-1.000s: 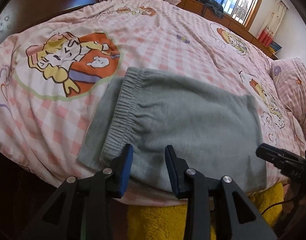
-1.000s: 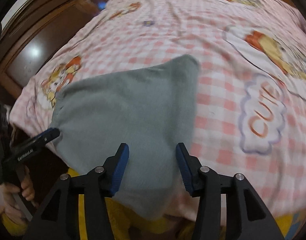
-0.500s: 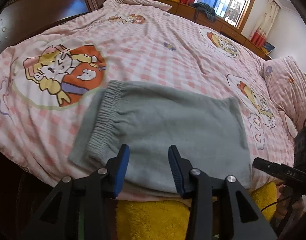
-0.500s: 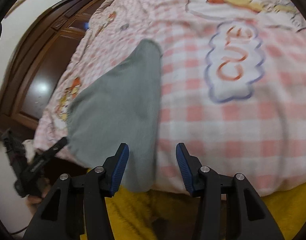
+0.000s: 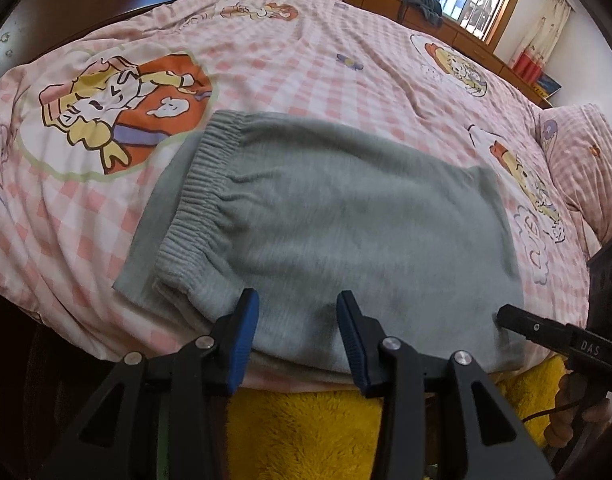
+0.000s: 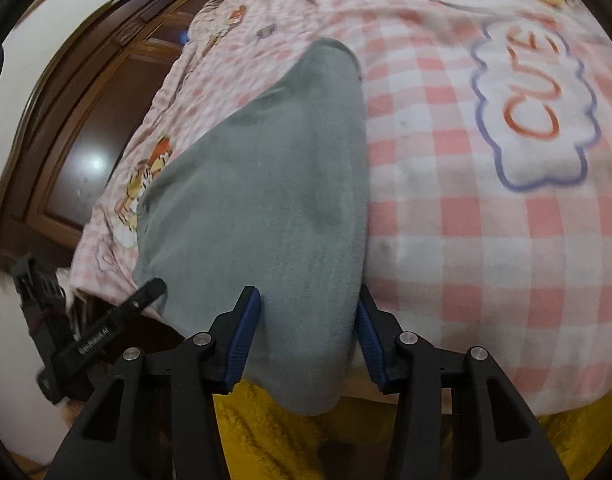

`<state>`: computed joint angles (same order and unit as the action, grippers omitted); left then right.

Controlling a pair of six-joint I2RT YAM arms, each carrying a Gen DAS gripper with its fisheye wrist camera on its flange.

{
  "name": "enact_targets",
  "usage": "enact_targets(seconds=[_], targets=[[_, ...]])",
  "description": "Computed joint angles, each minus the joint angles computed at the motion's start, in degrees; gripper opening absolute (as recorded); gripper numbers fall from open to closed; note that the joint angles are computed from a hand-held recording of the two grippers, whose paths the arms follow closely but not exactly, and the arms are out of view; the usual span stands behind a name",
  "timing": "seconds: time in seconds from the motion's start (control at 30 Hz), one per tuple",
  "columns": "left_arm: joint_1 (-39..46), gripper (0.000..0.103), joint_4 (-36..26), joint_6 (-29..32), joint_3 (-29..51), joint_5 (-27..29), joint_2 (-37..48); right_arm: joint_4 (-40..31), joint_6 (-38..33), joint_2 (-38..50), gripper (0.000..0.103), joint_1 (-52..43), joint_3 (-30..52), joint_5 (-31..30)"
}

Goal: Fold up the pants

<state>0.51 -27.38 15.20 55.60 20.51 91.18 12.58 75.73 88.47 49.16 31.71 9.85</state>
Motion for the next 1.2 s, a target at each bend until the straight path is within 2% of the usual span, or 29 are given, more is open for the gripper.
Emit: enact_targets(seconds=[0.13,0.27,0.47,0.57,0.83,1.07,1.2], targets=[[0.08,0.042,0.16,-0.3,-0.17,0.16,0.12,6.71,1.04,0.1,0.047,-1.46,-3.66,-2.45],[-0.07,0.042,-0.1,-0.75,-0.25,0.03,-0.46,5.38,0.14,-0.05,0.046,-2.03,-2.9,-3.68],[-0.79,0.042,-0.77,-1.21,-0.28,0.34,-2.68,4.89,3.14,-1.52,0.021,-0.58,-3.23,-0.44],[-1.26,0.042,-1.24,-1.88,-0.18,0.77,-2.8,4.43,3.02,-3.11,0.017,0.69,-3.26,1.74],[-3.35,0.042,-1.45,-1.19,-1.66,1.35,-1.89,-5.21,-2.53,-7.17,0.013,4.48,3.81,9.55],[-2.76,0.045,-1.27,-0.18,-3.23,3.21,-1.73,-19.64,-15.61,-2.25,0.012,7.78,20.3,16.42],[-0.89,0.045,-2.72,0.74,-3.07,5.47,-2.48,-21.65,-20.08,0.44,0.012,8.47,25.58,17.48]])
